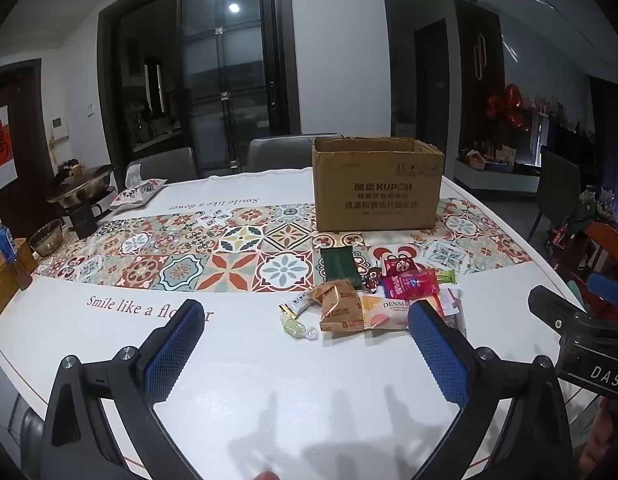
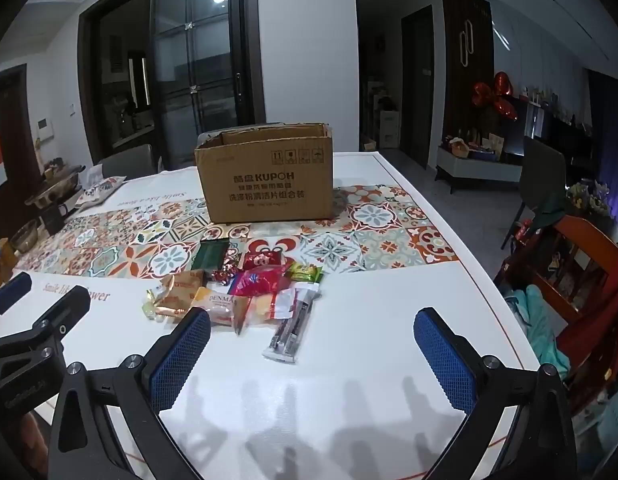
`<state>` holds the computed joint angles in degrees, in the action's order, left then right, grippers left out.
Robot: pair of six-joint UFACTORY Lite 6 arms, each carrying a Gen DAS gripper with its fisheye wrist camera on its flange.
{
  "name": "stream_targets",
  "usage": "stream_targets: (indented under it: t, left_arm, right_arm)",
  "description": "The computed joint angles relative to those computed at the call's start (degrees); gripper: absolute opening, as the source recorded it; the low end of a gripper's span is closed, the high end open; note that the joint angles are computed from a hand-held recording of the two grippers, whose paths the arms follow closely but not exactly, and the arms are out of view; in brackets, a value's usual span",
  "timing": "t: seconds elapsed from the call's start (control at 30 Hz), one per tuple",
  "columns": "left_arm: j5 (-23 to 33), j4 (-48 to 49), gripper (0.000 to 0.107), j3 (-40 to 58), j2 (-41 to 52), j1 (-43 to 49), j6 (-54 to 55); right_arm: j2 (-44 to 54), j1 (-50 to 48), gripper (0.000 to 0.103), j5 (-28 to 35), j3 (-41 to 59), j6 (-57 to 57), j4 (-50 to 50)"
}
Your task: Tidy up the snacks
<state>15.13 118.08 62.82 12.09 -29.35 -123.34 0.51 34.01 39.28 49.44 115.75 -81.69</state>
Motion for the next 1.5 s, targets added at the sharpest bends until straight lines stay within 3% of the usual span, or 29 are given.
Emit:
stream_targets:
  t: [0.5,0.77,1.5]
  left_arm:
    - [-0.6,-2.6,0.103,1.0,0.0,-0.3,2.6]
    - [-0.4,3.7,0.103,-0.8,-0.9,0.2,-3.9]
    - [-0.2,3.9,0.103,-0.8,-0.9,0.1,-4.3]
  right_arm:
    - [-0.2,0.3,0.103,0.2,-0.2,0.8,-0.4]
    - [-0.1,0.5,0.103,0.3,-0.3,1.1,-0.7]
    - [-0.4,0.7,0.103,0.6,-0.5,1.0,-0.6]
